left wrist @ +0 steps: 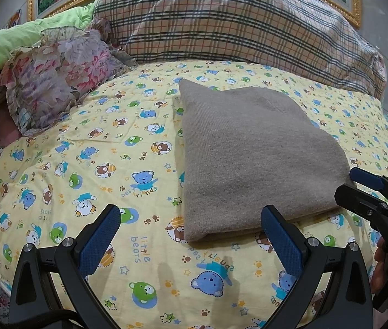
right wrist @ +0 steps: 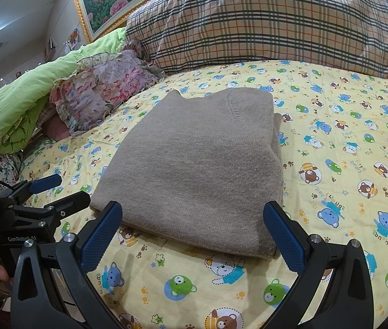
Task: Fold small clothes
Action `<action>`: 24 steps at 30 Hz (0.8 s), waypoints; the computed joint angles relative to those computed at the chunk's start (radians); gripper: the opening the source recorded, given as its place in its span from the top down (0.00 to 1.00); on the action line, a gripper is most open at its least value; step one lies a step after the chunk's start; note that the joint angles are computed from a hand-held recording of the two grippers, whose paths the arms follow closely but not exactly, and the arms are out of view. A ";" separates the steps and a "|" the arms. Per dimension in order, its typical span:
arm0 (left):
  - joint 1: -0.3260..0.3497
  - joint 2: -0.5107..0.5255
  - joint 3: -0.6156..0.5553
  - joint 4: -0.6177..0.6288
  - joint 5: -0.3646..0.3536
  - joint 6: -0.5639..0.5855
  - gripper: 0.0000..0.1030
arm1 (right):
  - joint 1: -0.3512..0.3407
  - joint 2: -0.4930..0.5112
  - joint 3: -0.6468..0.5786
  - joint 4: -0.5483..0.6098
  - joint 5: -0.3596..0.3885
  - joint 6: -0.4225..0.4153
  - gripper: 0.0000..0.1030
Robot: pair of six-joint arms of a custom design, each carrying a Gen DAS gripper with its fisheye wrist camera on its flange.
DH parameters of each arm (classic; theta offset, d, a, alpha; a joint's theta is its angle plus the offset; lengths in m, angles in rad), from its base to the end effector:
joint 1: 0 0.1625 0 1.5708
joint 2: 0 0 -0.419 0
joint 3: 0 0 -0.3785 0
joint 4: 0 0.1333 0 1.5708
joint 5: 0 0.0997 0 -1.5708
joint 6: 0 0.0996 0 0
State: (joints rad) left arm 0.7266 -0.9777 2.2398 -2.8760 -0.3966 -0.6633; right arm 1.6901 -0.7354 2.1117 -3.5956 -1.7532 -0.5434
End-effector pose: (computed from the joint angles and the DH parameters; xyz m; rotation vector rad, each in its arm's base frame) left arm -0.1871 -0.4675 0.1152 0.1608 2.1081 -0.9958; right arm 0.1766 -0.5051 0.0544 0.8029 -2.5898 0.8384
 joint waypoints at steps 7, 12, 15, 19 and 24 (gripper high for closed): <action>0.001 -0.001 -0.001 0.000 -0.004 0.002 0.01 | -0.001 -0.001 -0.002 0.002 0.000 -0.001 0.01; 0.001 -0.001 -0.002 0.007 -0.003 -0.003 0.01 | 0.000 -0.001 -0.001 0.002 0.000 -0.001 0.01; 0.001 -0.001 -0.001 0.005 0.000 -0.002 0.01 | 0.000 0.000 -0.002 0.003 0.000 0.000 0.01; 0.001 -0.001 -0.003 0.013 0.008 0.000 0.01 | 0.000 0.000 -0.002 0.003 0.000 0.000 0.01; 0.005 -0.004 -0.008 0.028 0.002 0.007 0.01 | 0.003 0.001 -0.002 0.001 -0.003 -0.001 0.01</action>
